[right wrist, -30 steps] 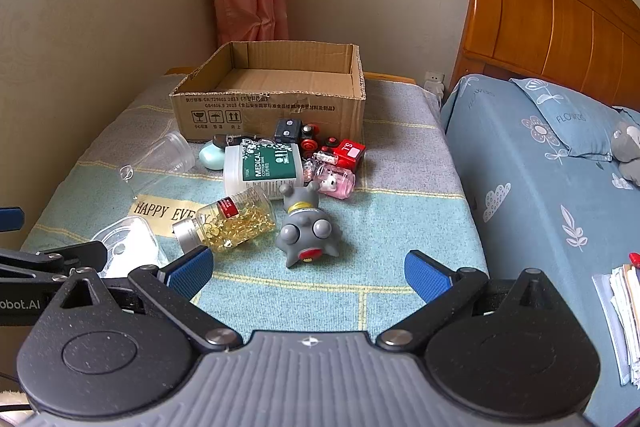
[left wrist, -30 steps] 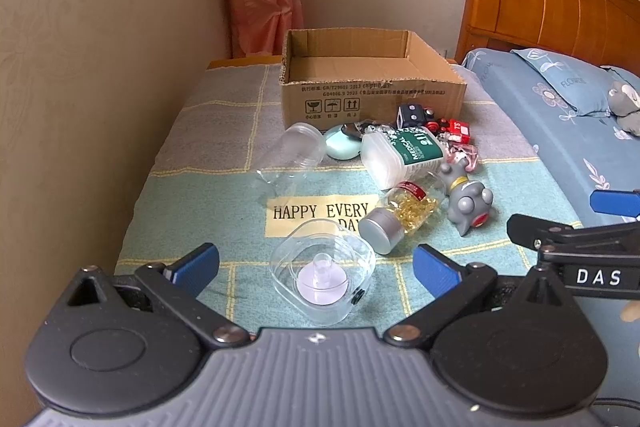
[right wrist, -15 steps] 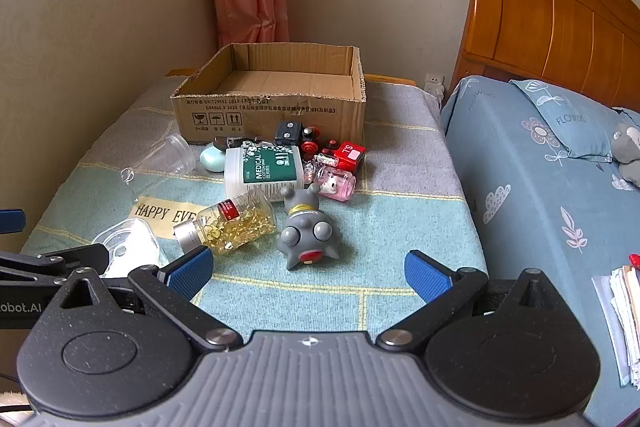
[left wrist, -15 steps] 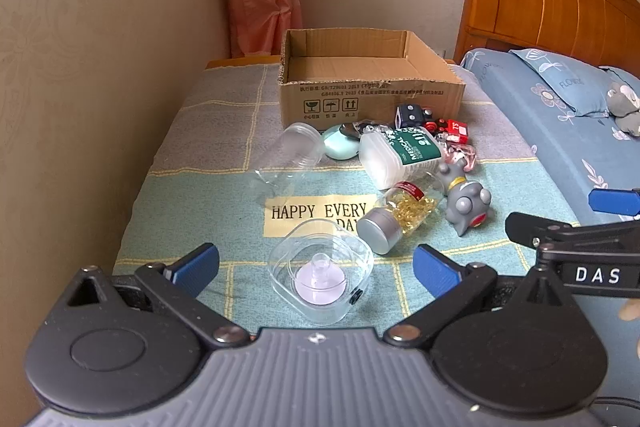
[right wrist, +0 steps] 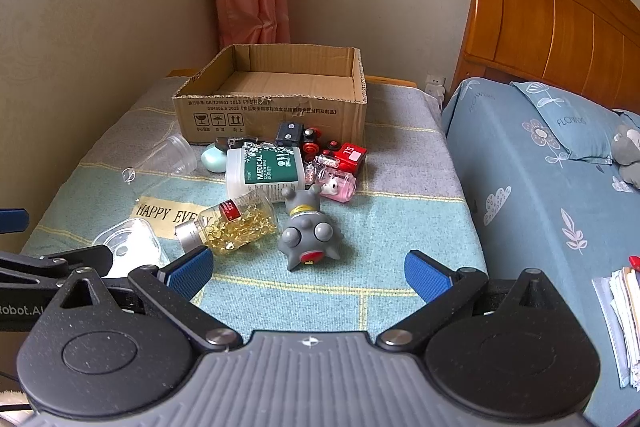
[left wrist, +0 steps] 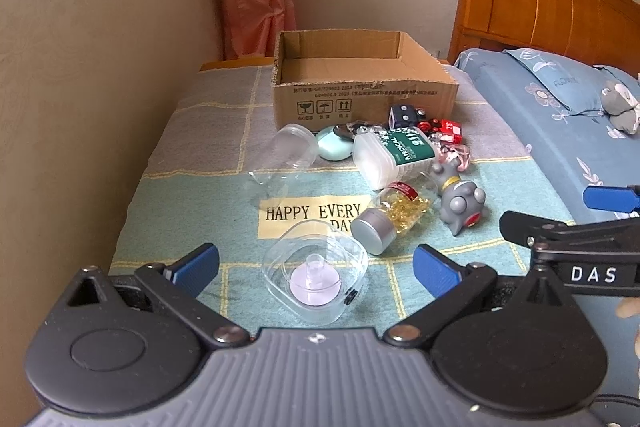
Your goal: Organize rigid objects
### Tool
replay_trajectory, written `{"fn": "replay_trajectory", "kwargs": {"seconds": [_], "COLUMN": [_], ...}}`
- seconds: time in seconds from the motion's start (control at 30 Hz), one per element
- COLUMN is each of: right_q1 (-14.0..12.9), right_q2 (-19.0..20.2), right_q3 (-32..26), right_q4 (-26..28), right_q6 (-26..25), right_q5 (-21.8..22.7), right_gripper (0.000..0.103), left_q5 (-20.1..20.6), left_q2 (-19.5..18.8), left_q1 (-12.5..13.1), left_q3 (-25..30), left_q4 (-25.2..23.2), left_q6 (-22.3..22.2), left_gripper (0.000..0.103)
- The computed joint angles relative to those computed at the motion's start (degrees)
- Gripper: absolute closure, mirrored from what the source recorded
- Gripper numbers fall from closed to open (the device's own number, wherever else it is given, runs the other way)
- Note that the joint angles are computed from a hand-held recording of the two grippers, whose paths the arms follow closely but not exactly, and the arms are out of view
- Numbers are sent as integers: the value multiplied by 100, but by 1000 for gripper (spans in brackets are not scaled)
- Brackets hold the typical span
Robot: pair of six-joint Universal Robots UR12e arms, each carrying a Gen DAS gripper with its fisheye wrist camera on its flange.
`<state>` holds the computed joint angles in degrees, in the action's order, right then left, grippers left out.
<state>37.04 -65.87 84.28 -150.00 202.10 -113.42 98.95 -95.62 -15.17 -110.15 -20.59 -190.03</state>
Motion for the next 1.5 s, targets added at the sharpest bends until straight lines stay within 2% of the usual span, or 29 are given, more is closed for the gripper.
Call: {"fn": "replay_trajectory", "kwargs": {"seconds": [0.43, 0.67, 0.83, 1.1, 1.2, 1.5], "right_q1": [-13, -71, -148, -357, -409, -540], "right_q2": [30, 27, 38, 78, 127, 373], "right_q3": [-6, 81, 195, 409, 459, 321], "right_q4": [-153, -524, -804, -818, -751, -625], "right_q6": [-221, -631, -957, -1287, -1460, -1480], "right_q5": [-18, 221, 400, 850, 978, 1296], "right_gripper": [0, 0, 0, 0, 0, 0], "left_q5": [-216, -459, -938, -1606, -1666, -1792], "left_q2": [-36, -80, -99, -207, -303, -504], "left_q1": [84, 189, 369, 571, 593, 708], "left_q3": [30, -3, -57, -178, -159, -51], "left_q4": [65, 318, 311, 116, 2, -326], "left_q6": [279, 808, 1212, 1885, 1968, 1895], "left_gripper": [1, 1, 1, 1, 1, 1]}}
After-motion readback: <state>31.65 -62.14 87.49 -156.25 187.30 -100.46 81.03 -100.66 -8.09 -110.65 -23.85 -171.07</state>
